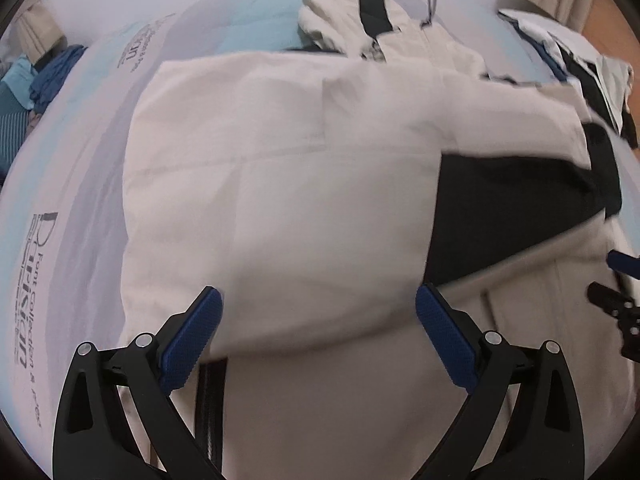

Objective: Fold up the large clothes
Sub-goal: 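Move both tools toward the cream hood of the jacket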

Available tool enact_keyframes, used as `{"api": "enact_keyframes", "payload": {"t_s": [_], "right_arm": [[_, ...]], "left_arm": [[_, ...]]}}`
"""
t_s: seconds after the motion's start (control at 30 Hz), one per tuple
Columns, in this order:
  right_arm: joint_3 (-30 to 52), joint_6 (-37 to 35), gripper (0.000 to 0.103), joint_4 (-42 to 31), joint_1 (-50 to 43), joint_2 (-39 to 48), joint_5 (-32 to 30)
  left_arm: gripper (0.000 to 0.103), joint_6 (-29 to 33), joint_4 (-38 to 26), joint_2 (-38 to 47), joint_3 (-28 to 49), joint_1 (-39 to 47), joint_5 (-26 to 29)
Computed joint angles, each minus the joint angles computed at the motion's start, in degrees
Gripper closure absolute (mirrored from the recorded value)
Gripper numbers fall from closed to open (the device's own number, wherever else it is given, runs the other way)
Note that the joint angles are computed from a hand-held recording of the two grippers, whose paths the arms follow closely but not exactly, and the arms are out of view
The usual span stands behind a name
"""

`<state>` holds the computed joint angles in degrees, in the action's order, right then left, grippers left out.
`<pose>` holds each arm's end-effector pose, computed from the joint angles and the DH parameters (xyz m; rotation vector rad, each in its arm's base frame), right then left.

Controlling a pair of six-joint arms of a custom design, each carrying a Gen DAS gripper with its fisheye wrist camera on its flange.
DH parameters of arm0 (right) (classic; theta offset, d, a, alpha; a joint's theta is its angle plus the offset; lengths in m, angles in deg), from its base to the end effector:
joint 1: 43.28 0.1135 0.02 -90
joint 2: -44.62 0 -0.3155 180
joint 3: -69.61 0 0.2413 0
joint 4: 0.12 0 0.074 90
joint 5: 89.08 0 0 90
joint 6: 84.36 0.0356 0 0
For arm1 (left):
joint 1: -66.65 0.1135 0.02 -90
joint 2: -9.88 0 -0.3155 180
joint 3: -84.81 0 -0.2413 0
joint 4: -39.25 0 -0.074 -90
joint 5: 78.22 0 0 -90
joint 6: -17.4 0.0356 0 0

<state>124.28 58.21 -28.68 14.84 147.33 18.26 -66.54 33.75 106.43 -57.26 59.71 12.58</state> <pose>0.1547 0.2286 0.1368 -0.0843 2.7604 0.0274 0.2277 -0.0282 0.1223 0.3088 2.6721 -0.0235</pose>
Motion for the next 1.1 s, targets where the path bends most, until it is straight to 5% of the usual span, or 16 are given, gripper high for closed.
{"api": "enact_keyframes", "payload": {"t_s": [0.13, 0.27, 0.47, 0.57, 0.7, 0.77, 0.83, 1.1], "right_arm": [[-1.57, 1.54, 0.037, 4.2, 0.13, 3.33, -0.19], [-1.37, 1.47, 0.038, 3.84, -0.11, 3.19, -0.29], [4.44, -3.64, 0.037, -4.16, -2.81, -5.7, 1.24], [11.76, -13.49, 0.037, -7.0, -7.11, -6.13, 3.09], [22.58, -25.09, 0.019, -5.94, -16.02, -3.03, 7.11], [27.87, -29.94, 0.013, -3.51, -19.35, 0.19, 8.57], [32.63, -35.68, 0.013, -0.92, -23.54, 3.66, 5.89], [65.88, -43.76, 0.007, -18.27, -33.86, 26.25, -8.72]], "left_arm": [[0.006, 2.05, 5.23, 2.42, -2.74, -0.97, -1.1], [0.007, 2.52, 4.13, 1.59, -2.07, 0.48, 0.45], [0.007, 4.8, -12.35, -8.48, 7.42, 3.09, 6.4], [0.007, 6.98, -16.25, -6.27, 17.01, 4.33, 9.18], [0.008, 5.55, -22.49, 4.41, 34.76, 6.87, 15.15], [0.007, 7.16, -26.03, 9.73, 43.07, 4.81, 12.29], [0.006, 10.14, -30.72, 15.21, 52.28, 2.37, 10.06], [0.006, 10.34, -50.95, 41.29, 93.97, -0.49, 11.09]]}}
